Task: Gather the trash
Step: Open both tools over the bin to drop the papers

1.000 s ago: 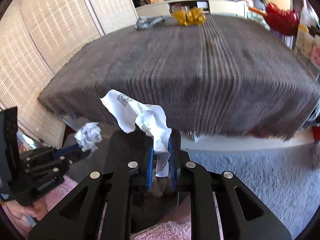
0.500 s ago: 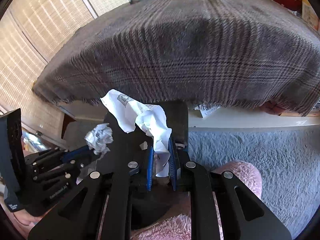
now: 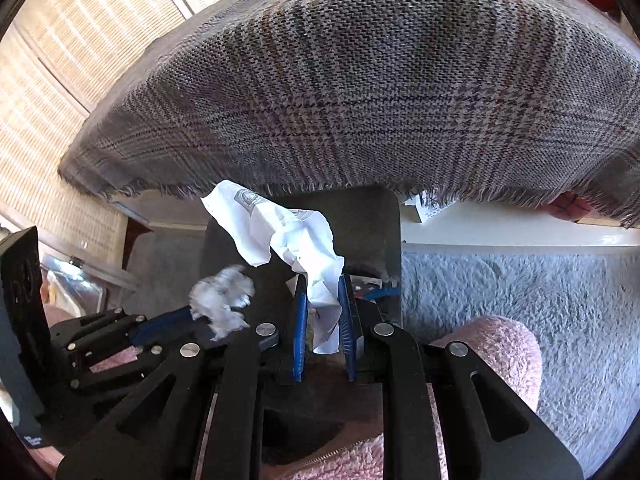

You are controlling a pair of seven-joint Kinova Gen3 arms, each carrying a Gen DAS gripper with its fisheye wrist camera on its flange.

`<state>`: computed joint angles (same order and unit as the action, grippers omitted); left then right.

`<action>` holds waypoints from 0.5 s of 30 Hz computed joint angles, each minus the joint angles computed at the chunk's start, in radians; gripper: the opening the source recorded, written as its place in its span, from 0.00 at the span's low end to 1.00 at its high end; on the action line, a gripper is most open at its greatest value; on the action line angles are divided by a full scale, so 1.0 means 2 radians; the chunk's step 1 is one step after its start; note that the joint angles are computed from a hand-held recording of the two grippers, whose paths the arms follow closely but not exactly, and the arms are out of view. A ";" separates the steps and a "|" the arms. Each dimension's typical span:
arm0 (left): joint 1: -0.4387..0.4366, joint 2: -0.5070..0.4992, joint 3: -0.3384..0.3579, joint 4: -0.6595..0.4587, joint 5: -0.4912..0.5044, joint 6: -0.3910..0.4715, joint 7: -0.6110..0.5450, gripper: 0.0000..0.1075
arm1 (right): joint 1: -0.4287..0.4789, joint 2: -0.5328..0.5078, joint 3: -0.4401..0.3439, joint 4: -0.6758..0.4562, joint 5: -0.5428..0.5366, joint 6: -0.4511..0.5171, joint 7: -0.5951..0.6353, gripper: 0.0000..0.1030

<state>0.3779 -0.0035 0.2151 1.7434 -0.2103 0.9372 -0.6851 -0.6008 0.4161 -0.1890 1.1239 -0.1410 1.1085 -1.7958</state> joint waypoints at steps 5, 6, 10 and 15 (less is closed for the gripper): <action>-0.001 -0.002 0.000 0.001 -0.001 -0.001 0.004 0.23 | 0.006 0.003 -0.004 -0.005 -0.014 -0.004 0.001 0.47; -0.001 -0.002 0.000 0.001 -0.001 -0.001 0.005 0.27 | 0.007 0.001 -0.004 -0.003 -0.016 -0.007 0.001 0.55; -0.002 -0.008 0.001 0.001 -0.005 0.003 0.012 0.46 | 0.002 -0.005 0.001 -0.002 -0.005 -0.009 -0.005 0.63; -0.005 -0.015 0.005 -0.001 -0.014 0.009 0.028 0.76 | 0.002 -0.020 0.005 0.009 0.007 -0.023 -0.014 0.88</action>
<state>0.3680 -0.0342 0.2242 1.7411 -0.2379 0.9543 -0.6300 -0.5966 0.3763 -0.1791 1.1424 -0.1278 1.0634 -1.8233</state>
